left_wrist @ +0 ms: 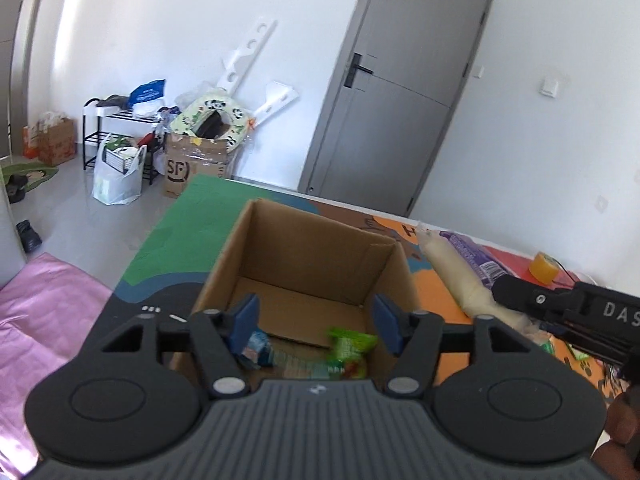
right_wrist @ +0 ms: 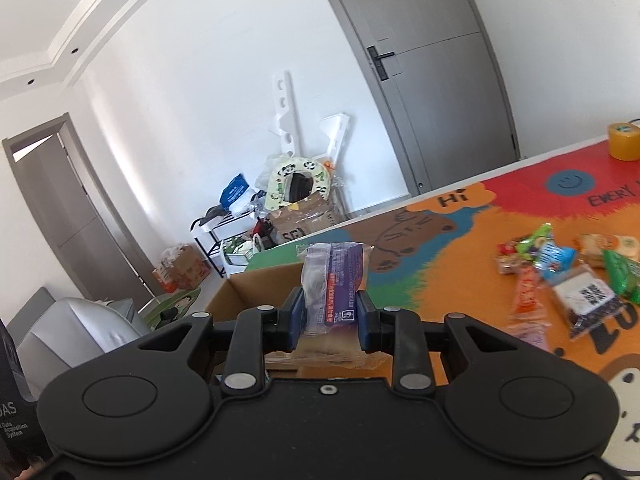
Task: Organize snacks
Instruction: 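Carry both packets into the cardboard box and open both tools, then move both tools back over the remaining snacks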
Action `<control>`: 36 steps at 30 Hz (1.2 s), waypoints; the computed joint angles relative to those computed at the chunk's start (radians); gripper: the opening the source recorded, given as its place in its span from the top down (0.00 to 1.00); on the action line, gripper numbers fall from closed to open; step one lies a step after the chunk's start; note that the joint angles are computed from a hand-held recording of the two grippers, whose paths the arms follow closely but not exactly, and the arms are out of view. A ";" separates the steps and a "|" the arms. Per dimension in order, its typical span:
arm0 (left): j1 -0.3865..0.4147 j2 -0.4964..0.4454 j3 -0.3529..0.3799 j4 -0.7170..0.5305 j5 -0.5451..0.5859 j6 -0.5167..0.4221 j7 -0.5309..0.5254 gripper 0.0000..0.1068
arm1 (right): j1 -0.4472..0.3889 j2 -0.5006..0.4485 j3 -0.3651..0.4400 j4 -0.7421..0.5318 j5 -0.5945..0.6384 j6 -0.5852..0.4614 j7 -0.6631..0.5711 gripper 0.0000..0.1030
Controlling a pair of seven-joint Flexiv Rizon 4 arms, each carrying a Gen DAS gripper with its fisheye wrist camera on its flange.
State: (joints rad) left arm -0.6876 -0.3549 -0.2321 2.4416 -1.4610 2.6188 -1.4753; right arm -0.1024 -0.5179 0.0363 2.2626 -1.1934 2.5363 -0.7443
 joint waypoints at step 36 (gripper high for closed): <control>-0.044 -0.050 -0.051 -0.153 -0.045 0.031 0.119 0.11 | -0.125 0.016 -0.054 0.048 -0.027 0.016 -0.015 0.00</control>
